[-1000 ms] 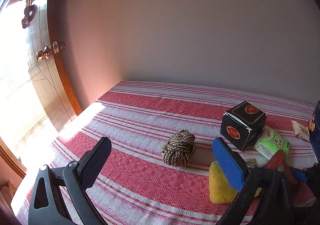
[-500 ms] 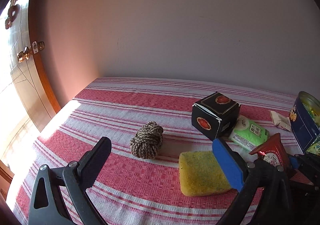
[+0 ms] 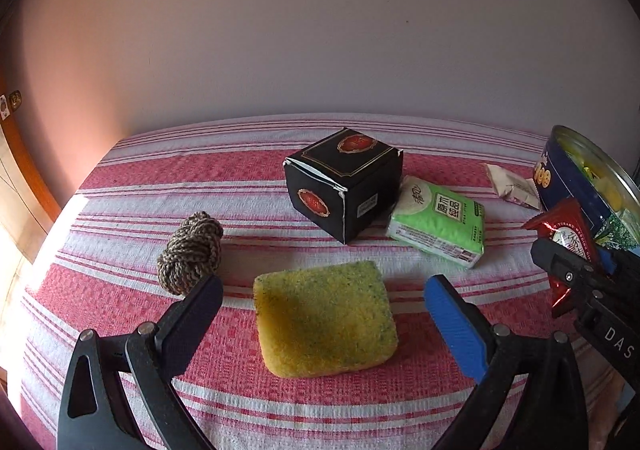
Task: Organize objects
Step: 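Grasp the red snack bag with right gripper while left grasps the green-yellow sponge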
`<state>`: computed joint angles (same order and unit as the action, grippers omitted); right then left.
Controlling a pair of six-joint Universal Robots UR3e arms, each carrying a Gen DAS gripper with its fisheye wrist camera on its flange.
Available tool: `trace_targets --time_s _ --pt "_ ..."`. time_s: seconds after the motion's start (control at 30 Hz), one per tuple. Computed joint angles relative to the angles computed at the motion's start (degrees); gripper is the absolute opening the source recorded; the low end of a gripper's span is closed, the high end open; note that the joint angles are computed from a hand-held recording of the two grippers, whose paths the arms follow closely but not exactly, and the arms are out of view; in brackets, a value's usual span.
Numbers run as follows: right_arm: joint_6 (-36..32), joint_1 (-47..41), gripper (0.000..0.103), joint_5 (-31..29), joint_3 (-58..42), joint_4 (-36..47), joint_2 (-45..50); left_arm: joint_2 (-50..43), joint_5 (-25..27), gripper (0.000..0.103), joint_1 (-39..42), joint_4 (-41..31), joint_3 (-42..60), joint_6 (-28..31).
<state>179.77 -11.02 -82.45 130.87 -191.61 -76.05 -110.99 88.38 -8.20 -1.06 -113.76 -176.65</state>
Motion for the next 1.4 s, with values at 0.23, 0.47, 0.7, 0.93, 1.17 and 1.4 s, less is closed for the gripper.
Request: trace_targets --time_s 0.23,0.47,0.7,0.93,1.17,1.4 --pt "-0.1 2.2 0.04 -1.1 -1.9 0.2 2.4 -2.8 0.6 0.094 0.9 -10.0 6.1 -3.2" --pt "0.0 2.1 0.04 -0.9 -0.8 -1.6 2.3 -1.4 1.9 0.067 0.4 -7.5 3.7 -4.2" --pt "0.1 2.1 0.04 -0.9 1.8 -7.3 2.0 -0.6 5.5 0.067 -0.9 -6.4 2.7 -5.5" --pt "-0.6 4.0 0.04 -4.6 4.3 -17.0 2.6 1.5 10.7 0.067 -2.2 -2.1 -0.3 -8.1" --pt "-0.6 3.9 0.04 -4.5 4.3 -16.2 2.0 3.8 14.1 0.067 -3.7 0.2 -3.2 -10.7" --pt "-1.6 3.5 0.04 -4.2 5.2 -18.0 2.0 5.0 19.1 0.067 -7.3 4.8 -5.8 -12.8"
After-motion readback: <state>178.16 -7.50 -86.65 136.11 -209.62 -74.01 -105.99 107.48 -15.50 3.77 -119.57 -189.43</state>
